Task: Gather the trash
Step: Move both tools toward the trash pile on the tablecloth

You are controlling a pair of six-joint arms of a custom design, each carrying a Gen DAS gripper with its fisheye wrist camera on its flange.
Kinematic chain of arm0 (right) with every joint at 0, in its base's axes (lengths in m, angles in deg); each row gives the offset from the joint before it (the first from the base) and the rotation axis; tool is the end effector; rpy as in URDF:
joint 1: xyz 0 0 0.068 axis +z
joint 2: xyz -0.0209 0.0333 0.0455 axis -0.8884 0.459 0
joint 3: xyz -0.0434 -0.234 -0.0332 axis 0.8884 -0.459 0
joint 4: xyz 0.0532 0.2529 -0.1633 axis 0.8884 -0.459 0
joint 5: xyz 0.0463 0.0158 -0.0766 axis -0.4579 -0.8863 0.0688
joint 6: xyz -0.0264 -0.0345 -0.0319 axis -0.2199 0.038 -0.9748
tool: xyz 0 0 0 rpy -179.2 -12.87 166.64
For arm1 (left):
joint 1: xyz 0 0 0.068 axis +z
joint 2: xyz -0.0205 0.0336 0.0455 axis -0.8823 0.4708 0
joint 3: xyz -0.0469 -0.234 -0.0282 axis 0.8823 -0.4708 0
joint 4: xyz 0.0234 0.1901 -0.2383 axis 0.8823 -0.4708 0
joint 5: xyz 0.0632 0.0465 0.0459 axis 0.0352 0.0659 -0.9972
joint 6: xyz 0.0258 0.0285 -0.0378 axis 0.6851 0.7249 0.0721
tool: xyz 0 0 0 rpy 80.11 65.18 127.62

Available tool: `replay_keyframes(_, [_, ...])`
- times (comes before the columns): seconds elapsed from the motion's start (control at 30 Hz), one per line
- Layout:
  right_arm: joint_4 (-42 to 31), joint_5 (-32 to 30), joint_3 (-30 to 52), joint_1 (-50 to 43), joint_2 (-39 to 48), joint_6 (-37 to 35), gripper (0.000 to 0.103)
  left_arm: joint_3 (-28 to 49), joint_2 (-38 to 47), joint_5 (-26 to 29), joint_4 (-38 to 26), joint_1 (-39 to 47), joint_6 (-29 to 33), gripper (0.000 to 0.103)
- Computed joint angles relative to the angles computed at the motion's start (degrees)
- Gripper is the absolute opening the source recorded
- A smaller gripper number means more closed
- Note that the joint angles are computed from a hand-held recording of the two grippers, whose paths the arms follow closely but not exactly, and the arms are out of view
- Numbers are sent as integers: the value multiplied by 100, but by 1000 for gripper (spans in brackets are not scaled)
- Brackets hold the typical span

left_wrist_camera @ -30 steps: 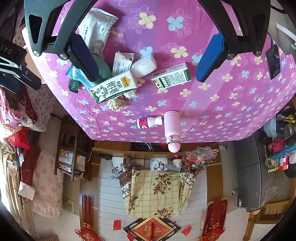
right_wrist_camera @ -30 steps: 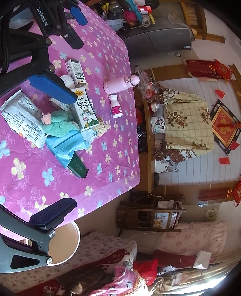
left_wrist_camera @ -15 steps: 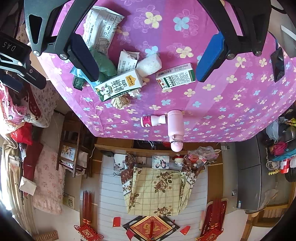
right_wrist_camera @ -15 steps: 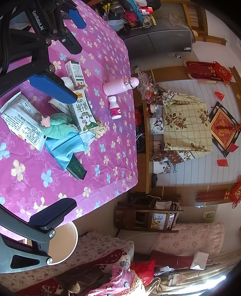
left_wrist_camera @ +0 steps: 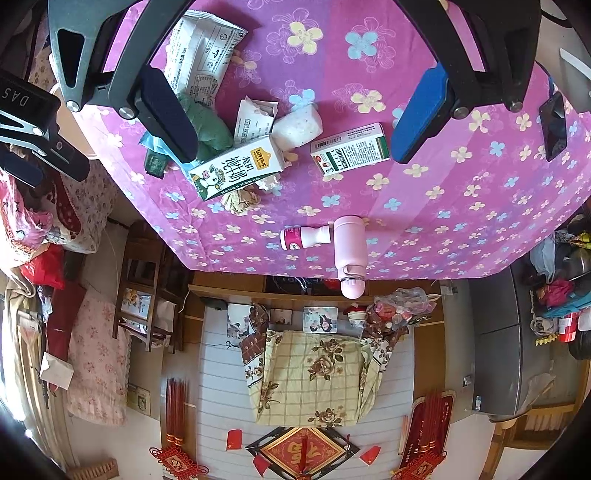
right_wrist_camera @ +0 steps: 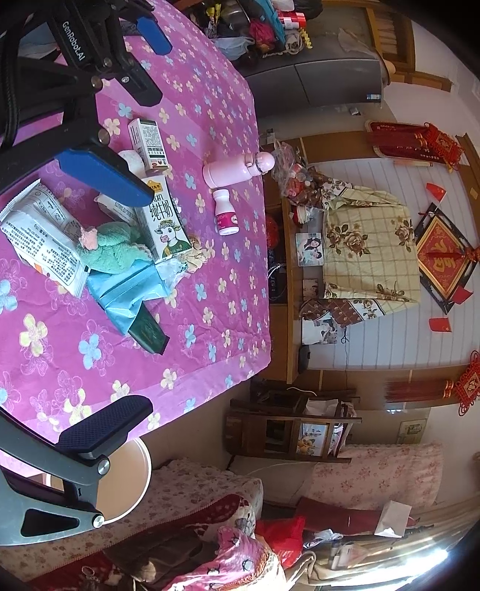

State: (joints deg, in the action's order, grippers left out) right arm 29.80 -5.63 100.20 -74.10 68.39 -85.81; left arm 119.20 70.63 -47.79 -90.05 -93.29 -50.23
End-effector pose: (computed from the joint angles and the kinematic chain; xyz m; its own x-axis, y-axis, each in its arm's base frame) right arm 0.2904 -0.0475 0.2479 -0.5040 -0.0715 -0.8608 -0.1588 0.9873 0.0109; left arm 0.2639 -0.1384 0.2332 -0.4935 -0.1453 -0.8575 -0.1679 0.9833 -0.0700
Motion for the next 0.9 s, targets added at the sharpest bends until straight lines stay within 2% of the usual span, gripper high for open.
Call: replay_keyframes(0.9, [-24,21,74,-23,70,-10,103,39,76,-24,40,-35,-20,103])
